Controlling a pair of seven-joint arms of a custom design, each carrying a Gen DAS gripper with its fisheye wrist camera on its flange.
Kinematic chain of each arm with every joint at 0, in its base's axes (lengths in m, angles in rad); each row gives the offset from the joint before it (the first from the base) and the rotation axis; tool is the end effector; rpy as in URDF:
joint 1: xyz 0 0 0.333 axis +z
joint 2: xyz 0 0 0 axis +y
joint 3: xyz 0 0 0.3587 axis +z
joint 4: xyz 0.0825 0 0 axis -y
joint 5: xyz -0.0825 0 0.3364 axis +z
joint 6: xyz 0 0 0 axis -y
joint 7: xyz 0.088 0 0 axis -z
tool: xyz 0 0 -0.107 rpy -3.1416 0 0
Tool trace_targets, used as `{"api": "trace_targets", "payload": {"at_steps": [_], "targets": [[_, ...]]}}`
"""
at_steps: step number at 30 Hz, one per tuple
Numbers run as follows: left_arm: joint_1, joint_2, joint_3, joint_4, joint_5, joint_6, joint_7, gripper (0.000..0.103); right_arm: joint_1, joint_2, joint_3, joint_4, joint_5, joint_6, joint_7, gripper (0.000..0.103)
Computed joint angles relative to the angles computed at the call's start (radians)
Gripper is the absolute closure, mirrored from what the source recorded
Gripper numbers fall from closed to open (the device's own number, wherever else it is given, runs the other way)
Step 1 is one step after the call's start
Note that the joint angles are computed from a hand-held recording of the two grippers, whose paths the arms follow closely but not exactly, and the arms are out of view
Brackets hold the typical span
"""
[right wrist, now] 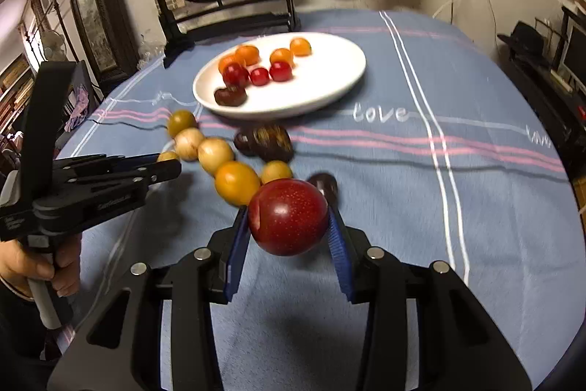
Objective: Organize fruits
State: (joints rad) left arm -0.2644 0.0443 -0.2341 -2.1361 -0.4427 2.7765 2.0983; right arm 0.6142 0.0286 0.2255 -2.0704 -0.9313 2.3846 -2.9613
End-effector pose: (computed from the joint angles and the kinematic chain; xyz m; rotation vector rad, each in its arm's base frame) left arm 0.4944 -0.2454 0.5206 -1.2323 2.5026 -0.8824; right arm 0.3680 0.3970 0.5167 -1.4737 2.0022 -0.6477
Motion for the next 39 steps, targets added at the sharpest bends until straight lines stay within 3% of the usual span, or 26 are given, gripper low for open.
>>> {"api": "trace_targets", "payload": {"at_steps": [4,12,21,30,31,35,39], "targets": [[0.004,-0.030,-0.005,0.023,-0.076,-0.009,0.079,0.076,-0.005,-0.001,-0.005,0.035,-0.045,-0.017,-0.015,0.061],[-0.007,0.030,-0.008,0.151,-0.055,-0.031,0.052,0.076,-0.028,0.050,-0.032,0.152,-0.137,-0.022,-0.076,0.061],[-0.078,0.202,0.043,0.322,0.166,-0.041,-0.153,0.076,-0.060,0.148,-0.089,0.224,-0.048,0.026,-0.223,0.061],[-0.109,0.315,0.087,0.453,0.271,-0.083,-0.267,0.076,-0.083,0.233,-0.121,0.284,0.052,0.032,-0.370,0.060],[-0.109,0.324,0.087,0.466,0.271,-0.090,-0.274,0.074,-0.083,0.243,-0.122,0.295,0.068,0.025,-0.391,0.060],[-0.112,0.318,0.086,0.451,0.274,-0.045,-0.277,0.045,-0.066,0.239,-0.137,0.291,0.048,0.027,-0.372,0.055],[-0.103,0.295,0.075,0.424,0.255,-0.022,-0.263,0.042,-0.053,0.211,-0.138,0.276,0.018,0.005,-0.340,0.050]]}}
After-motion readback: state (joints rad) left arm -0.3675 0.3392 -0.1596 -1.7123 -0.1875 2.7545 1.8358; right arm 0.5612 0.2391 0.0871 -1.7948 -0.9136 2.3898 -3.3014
